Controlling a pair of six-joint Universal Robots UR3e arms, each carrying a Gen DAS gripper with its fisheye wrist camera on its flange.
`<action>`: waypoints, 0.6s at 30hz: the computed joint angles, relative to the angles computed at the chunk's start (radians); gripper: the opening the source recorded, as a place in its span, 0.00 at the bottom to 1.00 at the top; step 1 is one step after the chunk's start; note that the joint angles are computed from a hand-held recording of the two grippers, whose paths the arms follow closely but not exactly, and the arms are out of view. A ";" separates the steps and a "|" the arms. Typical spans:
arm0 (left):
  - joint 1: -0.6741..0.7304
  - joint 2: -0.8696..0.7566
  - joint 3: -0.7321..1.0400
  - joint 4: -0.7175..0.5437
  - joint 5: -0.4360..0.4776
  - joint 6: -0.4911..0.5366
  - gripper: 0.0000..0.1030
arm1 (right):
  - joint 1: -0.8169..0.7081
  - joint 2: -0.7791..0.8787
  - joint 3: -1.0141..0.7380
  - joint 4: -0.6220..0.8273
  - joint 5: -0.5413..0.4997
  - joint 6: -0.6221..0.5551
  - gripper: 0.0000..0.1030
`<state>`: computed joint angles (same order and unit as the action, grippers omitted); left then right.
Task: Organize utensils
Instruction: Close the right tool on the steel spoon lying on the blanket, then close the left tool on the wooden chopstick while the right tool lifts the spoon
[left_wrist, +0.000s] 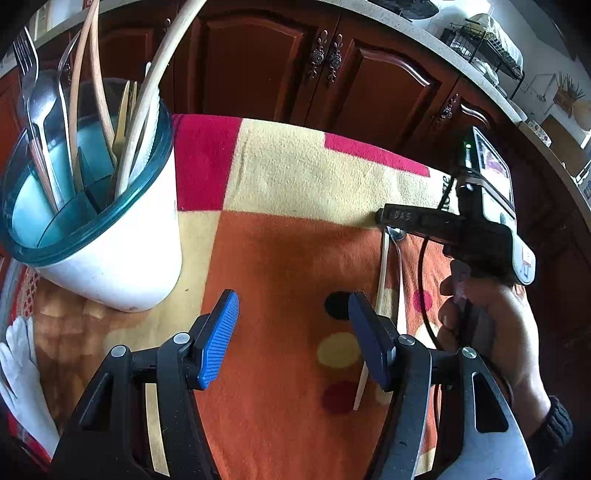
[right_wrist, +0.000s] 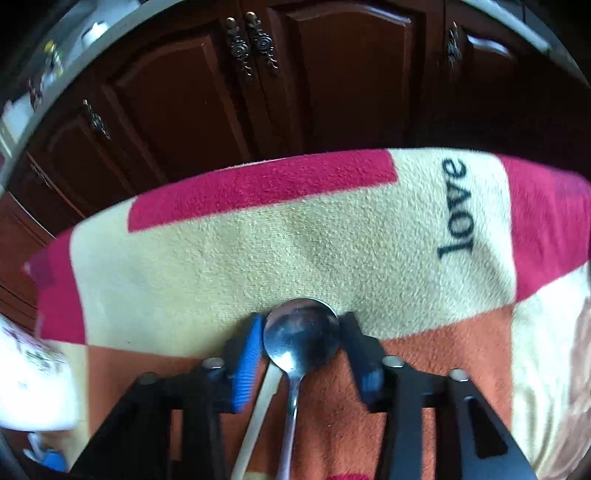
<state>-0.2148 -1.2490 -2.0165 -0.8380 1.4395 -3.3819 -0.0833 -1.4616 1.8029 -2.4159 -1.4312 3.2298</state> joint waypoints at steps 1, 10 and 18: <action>-0.002 -0.002 0.001 -0.001 0.003 -0.001 0.60 | -0.001 -0.002 0.002 -0.002 0.001 -0.003 0.39; -0.032 -0.062 0.049 -0.005 -0.003 -0.006 0.60 | -0.195 -0.221 0.208 -0.016 0.211 -0.101 0.38; -0.157 -0.309 0.245 0.011 0.044 -0.012 0.60 | -0.575 -0.695 0.381 0.282 0.458 -0.331 0.38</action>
<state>-0.3723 -1.5583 -1.7712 -0.8269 1.4830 -3.3941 -0.6587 -2.1562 2.1841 -2.1335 -0.9730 2.8987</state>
